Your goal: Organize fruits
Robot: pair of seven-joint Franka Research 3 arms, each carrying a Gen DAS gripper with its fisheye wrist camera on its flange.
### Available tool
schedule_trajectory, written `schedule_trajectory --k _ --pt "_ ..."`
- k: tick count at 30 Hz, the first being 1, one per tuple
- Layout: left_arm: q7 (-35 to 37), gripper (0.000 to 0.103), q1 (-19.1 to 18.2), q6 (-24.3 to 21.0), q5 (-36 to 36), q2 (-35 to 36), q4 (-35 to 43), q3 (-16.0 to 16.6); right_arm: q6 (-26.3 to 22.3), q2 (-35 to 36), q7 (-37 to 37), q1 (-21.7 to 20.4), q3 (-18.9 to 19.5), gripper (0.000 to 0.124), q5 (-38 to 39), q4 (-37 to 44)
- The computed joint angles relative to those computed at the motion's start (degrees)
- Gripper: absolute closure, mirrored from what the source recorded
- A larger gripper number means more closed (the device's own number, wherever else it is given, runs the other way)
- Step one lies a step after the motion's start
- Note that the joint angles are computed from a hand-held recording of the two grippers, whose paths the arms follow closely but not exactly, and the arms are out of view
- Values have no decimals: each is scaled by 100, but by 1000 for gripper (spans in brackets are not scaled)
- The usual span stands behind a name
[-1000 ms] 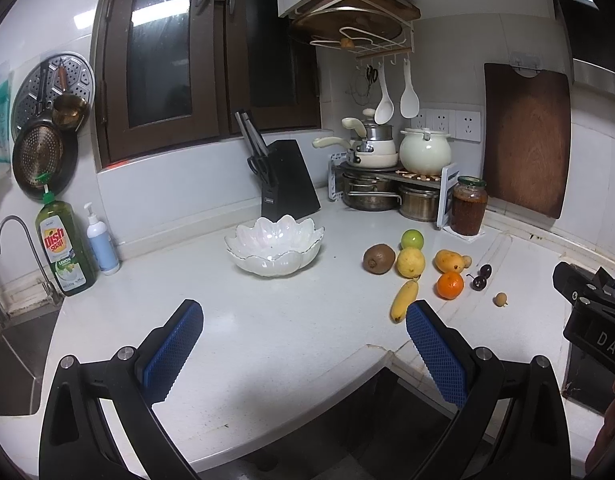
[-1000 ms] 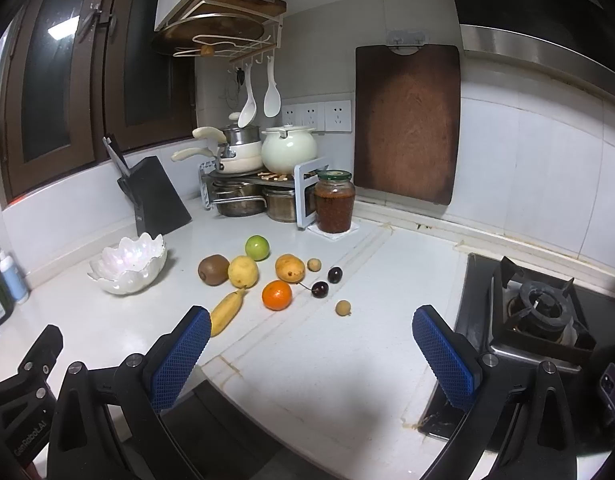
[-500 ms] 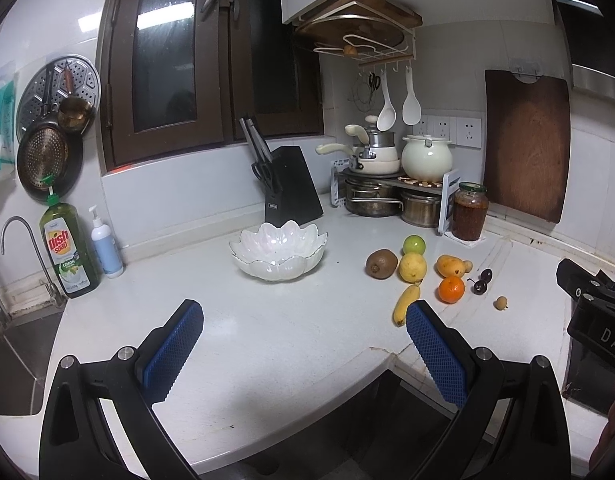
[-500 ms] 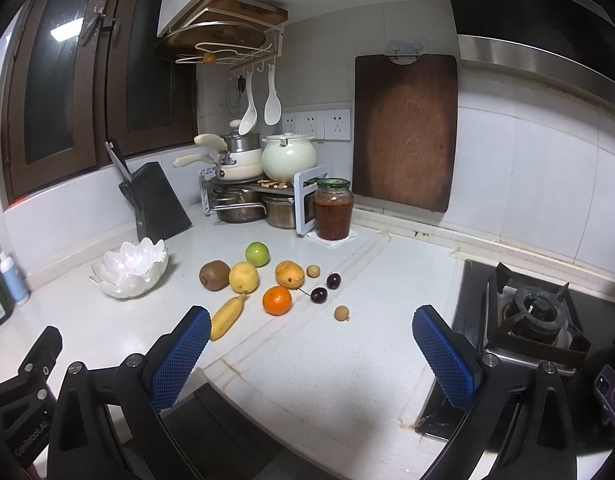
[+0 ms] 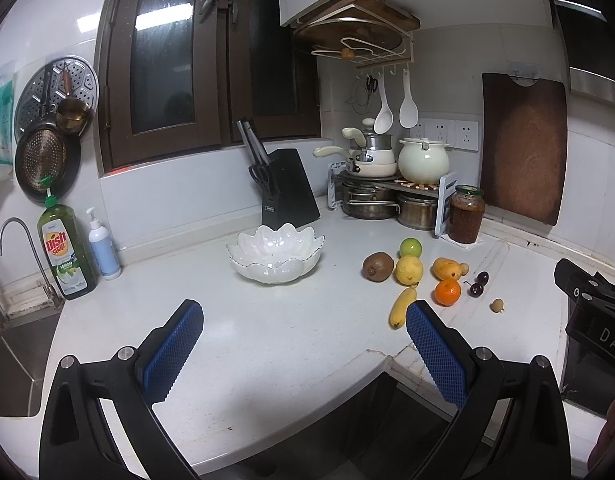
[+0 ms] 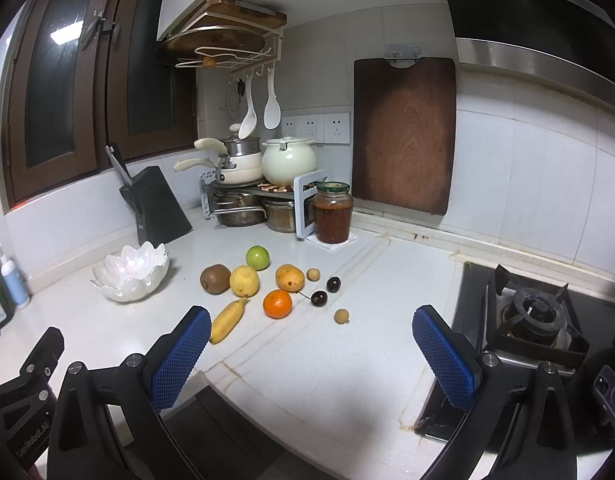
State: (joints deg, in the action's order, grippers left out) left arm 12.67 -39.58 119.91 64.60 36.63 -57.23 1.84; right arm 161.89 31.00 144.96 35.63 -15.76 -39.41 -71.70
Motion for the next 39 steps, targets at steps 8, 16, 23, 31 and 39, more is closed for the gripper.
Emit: schedule_trajectory --k 8,16,23,31,39 --pt "29 0 -5 -2 -22 54 82 7 11 4 9 10 -16 22 4 -1" --pt "95 0 -17 28 -78 102 155 47 -24 18 -55 -30 32 22 90 39" --pt "117 0 -18 36 -100 132 196 57 -4 21 -75 -24 15 22 115 29" --pt "349 0 54 102 -290 263 404 79 -160 174 -300 -105 111 22 348 277" --pt "821 0 198 207 -674 634 904 94 -452 560 -711 -214 217 22 795 836"
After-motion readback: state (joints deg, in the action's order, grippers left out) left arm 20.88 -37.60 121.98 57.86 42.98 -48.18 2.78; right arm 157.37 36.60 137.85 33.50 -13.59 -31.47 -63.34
